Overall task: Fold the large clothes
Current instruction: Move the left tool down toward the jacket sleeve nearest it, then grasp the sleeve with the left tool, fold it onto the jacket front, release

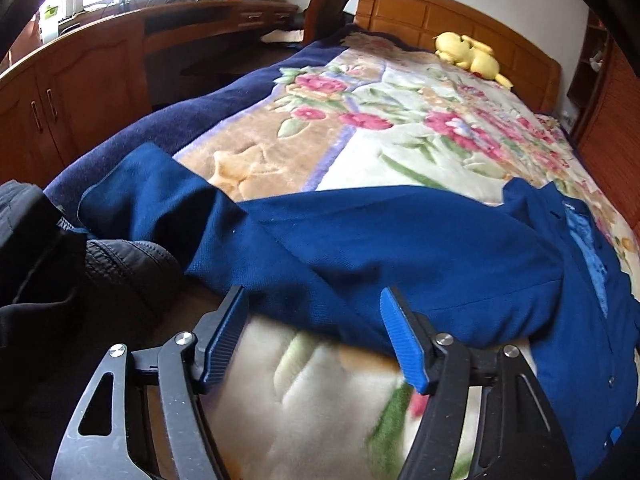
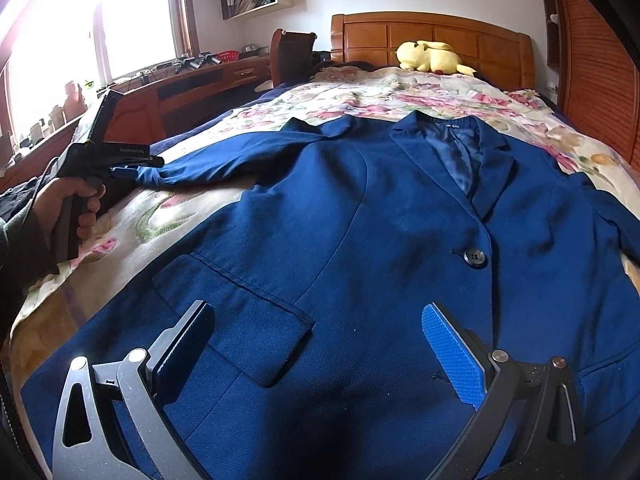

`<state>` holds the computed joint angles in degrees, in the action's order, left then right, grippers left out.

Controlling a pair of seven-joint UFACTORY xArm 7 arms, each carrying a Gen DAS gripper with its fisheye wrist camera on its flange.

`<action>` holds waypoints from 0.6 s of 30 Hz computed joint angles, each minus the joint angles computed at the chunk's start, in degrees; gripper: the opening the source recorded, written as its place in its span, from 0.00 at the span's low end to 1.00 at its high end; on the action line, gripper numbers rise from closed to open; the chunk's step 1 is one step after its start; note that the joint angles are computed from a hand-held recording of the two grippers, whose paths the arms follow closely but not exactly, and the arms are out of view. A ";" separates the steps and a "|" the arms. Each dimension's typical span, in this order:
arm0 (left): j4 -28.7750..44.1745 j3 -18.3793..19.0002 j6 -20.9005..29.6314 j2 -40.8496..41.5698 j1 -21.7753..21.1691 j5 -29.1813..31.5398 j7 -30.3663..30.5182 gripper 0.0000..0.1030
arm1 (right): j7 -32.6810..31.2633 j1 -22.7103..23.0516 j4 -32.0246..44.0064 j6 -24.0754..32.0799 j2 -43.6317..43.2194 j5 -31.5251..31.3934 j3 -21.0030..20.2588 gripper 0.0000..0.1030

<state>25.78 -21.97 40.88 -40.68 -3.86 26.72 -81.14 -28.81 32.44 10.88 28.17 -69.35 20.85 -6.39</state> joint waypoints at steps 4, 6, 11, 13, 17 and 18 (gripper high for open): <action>0.04 0.72 0.26 1.76 0.55 -0.19 -0.18 0.62 | 0.10 0.04 -0.01 0.03 0.10 -0.03 -0.01 1.00; -1.34 2.05 -2.56 1.48 0.31 -0.43 -0.31 0.30 | -0.02 0.07 -0.03 0.09 0.10 -0.03 -0.24 1.00; -1.66 2.96 -5.74 1.50 0.22 -2.27 1.99 0.08 | -0.24 0.19 0.12 0.42 0.46 0.32 -0.75 1.00; 0.55 1.52 -3.51 1.86 0.43 -1.99 2.65 0.05 | -0.27 0.13 0.06 0.42 0.39 0.46 -0.67 1.00; 6.71 -1.47 0.28 2.93 0.46 0.22 3.43 0.04 | -0.36 0.07 0.10 0.26 0.48 0.55 -0.54 1.00; 8.55 -1.94 0.53 3.61 0.12 0.74 3.86 0.04 | -0.33 0.04 0.08 0.24 0.40 0.57 -0.48 1.00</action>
<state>34.32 -23.91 41.41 -37.07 -3.75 27.46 -77.28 -29.14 32.48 10.95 28.41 -68.95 21.42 -6.87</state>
